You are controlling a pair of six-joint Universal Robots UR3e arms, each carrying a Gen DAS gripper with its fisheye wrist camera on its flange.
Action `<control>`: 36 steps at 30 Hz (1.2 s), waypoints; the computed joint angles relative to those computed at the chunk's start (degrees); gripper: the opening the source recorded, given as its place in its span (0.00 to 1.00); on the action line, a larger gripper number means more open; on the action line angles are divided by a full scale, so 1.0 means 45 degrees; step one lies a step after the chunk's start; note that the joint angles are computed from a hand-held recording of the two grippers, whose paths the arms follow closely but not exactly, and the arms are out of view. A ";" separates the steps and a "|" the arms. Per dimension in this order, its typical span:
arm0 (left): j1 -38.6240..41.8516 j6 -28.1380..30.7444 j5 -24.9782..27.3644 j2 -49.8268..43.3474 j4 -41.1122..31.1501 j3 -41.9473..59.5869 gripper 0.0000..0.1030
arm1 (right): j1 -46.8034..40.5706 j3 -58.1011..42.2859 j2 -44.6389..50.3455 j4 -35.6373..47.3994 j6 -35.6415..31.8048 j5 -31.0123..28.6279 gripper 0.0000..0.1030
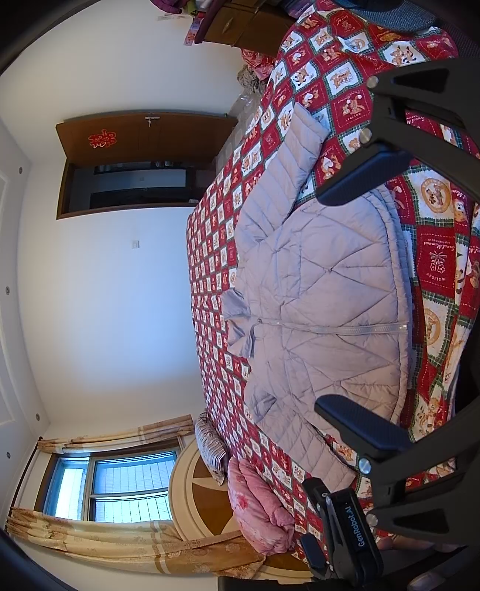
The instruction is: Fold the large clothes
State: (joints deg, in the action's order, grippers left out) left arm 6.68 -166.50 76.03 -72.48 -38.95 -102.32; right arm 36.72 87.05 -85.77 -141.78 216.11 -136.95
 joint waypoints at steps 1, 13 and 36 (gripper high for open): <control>-0.0010 -0.0011 0.0017 0.0000 0.0033 -0.0024 0.99 | -0.0001 -0.0011 0.0005 -0.0017 -0.0008 0.0004 1.00; -0.0019 -0.0013 0.0023 -0.0003 -0.0024 0.0001 0.99 | -0.0043 0.0019 -0.0057 -0.0042 -0.0053 0.0078 1.00; -0.0604 -0.0066 0.1042 -0.2601 0.1338 0.0908 0.99 | -0.2258 0.2595 -0.1307 -0.1229 -0.0154 0.1747 1.00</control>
State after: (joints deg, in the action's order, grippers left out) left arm 3.96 -166.80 80.71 -84.19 -32.93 -98.23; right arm 26.56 98.73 -91.66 -147.31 215.42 -129.09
